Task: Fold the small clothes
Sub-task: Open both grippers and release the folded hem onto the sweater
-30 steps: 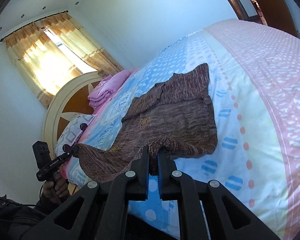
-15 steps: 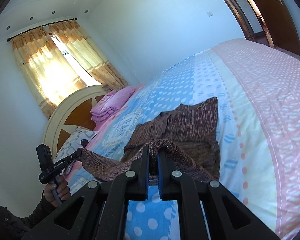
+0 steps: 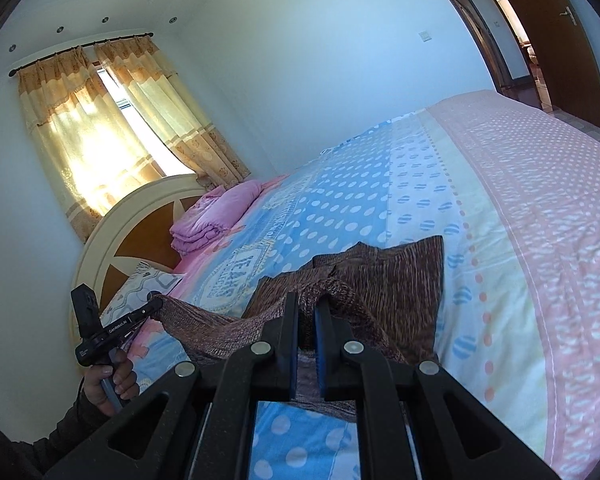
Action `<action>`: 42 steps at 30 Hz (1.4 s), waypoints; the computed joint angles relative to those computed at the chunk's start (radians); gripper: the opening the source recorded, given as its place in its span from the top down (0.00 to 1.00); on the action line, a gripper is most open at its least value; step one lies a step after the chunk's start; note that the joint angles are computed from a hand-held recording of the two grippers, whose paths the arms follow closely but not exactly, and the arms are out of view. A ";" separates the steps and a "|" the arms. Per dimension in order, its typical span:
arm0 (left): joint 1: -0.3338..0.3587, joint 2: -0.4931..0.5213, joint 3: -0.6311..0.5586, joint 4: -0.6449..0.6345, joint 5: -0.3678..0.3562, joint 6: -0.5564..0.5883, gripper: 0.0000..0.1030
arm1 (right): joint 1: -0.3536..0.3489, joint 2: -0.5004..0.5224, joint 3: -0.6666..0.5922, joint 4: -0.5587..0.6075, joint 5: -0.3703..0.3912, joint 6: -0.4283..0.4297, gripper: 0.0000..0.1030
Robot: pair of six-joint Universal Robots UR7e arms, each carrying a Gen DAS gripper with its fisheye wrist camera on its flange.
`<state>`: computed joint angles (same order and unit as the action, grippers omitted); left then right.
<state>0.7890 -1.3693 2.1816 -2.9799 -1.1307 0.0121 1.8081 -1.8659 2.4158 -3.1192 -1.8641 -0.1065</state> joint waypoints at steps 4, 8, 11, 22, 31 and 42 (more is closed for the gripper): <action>0.019 0.066 -0.062 -0.010 0.003 0.010 0.94 | -0.022 0.061 -0.060 0.016 0.003 -0.012 0.94; 0.029 0.124 -0.105 -0.029 0.019 0.035 0.94 | -0.044 0.120 -0.108 0.006 0.001 -0.018 0.94; 0.041 0.181 -0.148 -0.039 0.035 0.052 0.94 | -0.067 0.168 -0.147 -0.009 -0.001 -0.027 0.94; 0.116 0.402 -0.298 0.008 0.133 0.115 0.94 | -0.230 0.358 -0.276 -0.014 -0.033 -0.001 0.94; 0.145 0.471 -0.381 0.058 0.238 0.045 0.82 | -0.313 0.461 -0.363 0.006 -0.101 0.046 0.36; 0.041 0.568 -0.232 -0.214 0.495 0.581 0.25 | -0.096 0.757 -0.442 -0.053 -0.593 -0.476 0.32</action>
